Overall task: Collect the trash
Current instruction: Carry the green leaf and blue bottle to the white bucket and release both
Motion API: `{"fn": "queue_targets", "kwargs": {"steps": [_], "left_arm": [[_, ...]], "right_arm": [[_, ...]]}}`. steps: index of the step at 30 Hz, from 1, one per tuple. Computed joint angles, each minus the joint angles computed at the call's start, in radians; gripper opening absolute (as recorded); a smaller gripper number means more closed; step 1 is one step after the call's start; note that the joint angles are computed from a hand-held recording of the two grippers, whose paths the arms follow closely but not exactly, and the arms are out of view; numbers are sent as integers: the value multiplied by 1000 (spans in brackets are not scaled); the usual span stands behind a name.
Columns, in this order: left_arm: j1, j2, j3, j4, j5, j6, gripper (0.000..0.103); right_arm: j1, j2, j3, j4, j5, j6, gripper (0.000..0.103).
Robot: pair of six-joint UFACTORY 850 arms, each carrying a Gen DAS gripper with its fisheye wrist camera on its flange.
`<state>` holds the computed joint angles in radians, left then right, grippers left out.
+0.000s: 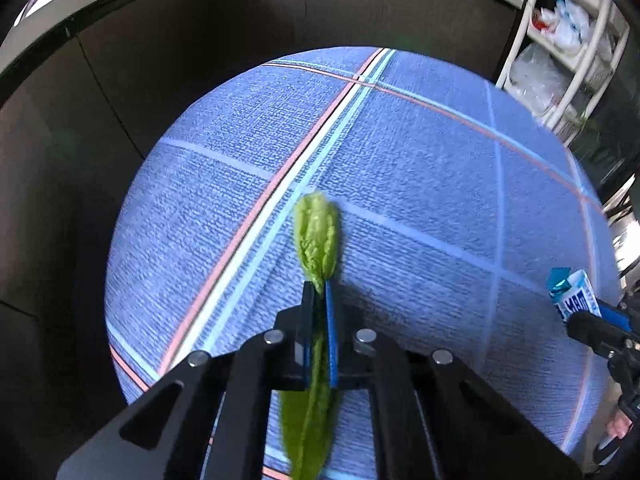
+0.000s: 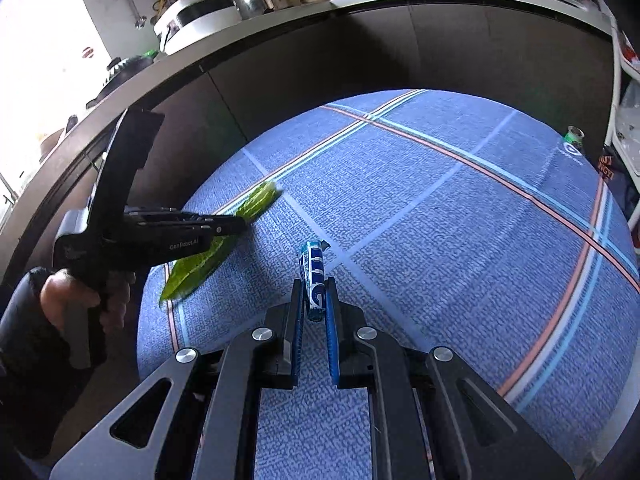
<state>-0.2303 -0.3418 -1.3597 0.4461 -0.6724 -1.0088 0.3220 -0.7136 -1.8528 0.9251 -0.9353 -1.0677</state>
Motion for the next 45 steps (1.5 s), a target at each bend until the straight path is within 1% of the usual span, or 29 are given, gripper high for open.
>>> {"fn": "queue_targets", "kwargs": {"steps": [2,6,13,20,24,28,31,36,45], "left_arm": [[3,37,34,-22,53,-25,7],[-8,93,71,-26,105,-73,7],[-68,145,65,8,107,-133,7],[-137,134,-6,35,96,-136,7],[-171,103,-64,33,88,-119,6],[-199,64,-126,8,93,-75,7],[-222,26,-181,-6,83,-35,7],[-256,-46,-285,-47,61,41,7],[-291,-194,-498,-140,9,199,7]], "right_arm": [[-8,15,18,18,8,-13,9],[-25,40,44,48,12,-26,9],[-58,90,102,92,15,-61,9],[-102,142,154,122,24,-90,9],[-129,171,188,147,38,-107,9],[-160,198,220,166,52,-116,9],[-181,208,232,181,55,-122,9],[-221,219,249,212,58,-134,9],[-288,218,265,255,70,-135,9]]}}
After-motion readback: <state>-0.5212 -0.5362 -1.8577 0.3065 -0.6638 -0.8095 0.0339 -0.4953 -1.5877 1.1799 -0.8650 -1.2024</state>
